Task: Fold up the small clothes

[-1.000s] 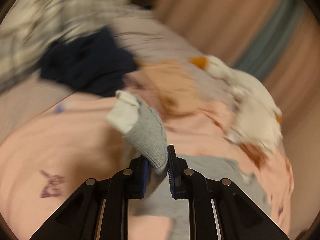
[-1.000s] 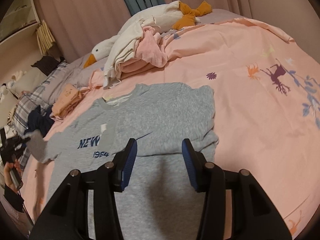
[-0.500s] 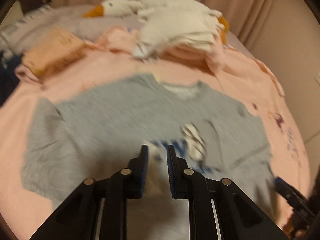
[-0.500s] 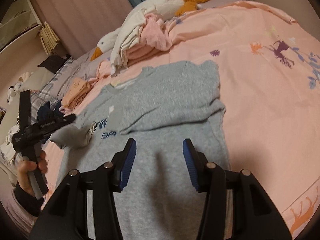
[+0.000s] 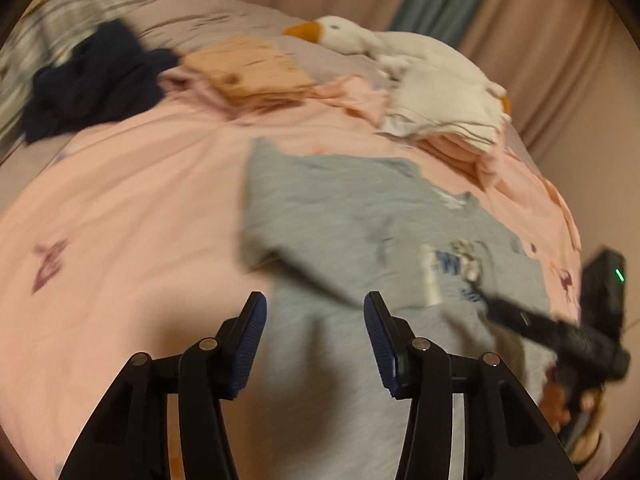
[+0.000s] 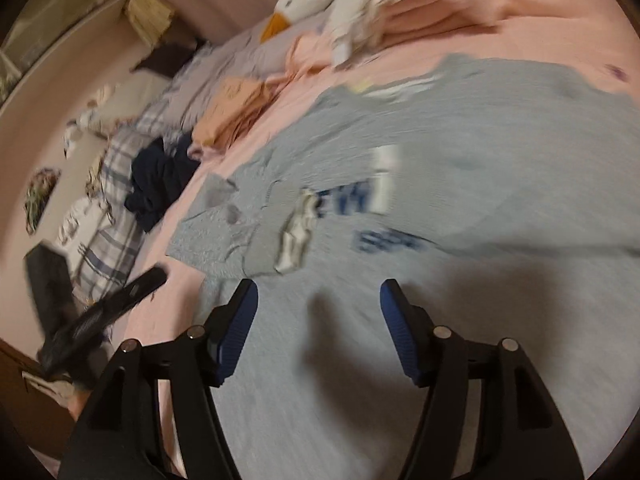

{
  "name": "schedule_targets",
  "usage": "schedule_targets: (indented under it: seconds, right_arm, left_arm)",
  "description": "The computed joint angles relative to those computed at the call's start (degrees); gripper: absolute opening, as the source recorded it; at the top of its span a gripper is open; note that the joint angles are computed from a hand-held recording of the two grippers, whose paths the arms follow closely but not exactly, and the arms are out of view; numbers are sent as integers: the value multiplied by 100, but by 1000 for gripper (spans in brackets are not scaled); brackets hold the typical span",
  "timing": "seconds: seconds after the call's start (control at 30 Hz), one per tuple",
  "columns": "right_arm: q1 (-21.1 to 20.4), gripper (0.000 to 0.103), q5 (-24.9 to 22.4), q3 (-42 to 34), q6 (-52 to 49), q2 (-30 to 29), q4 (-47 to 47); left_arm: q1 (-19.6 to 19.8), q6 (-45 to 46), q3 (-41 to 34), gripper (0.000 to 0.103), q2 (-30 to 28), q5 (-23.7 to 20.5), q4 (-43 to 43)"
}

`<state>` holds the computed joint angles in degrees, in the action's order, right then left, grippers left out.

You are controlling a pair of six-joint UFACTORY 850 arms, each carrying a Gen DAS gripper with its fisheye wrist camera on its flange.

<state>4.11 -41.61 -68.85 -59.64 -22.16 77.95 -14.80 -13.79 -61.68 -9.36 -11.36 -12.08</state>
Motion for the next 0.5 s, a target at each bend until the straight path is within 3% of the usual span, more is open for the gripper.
schedule_targets:
  seconds: [0.2,0.27,0.3,0.37,0.5]
  right_arm:
    - [816,64,1017,-1248,1812,-841,-1654]
    - [1017,35,1322,-1365,1859,-859,-1885]
    - [1064,10,1271,-1431,1834,-881,-1951]
    - [1193,9,1512,-1514,2042,-873,-2493]
    - [998,8,1788,-1397,1610,-683,-2304]
  left_arm:
    - [375,1400,413,49,197,-14,-1685]
    - [454,1646,423,49,161,-28,-1990]
    - [483,1814,414,49,134,-42,-2188]
    - [557,2361,435,49,113,-72,-2761]
    - [631,2963,502,49,107,-74,-3360]
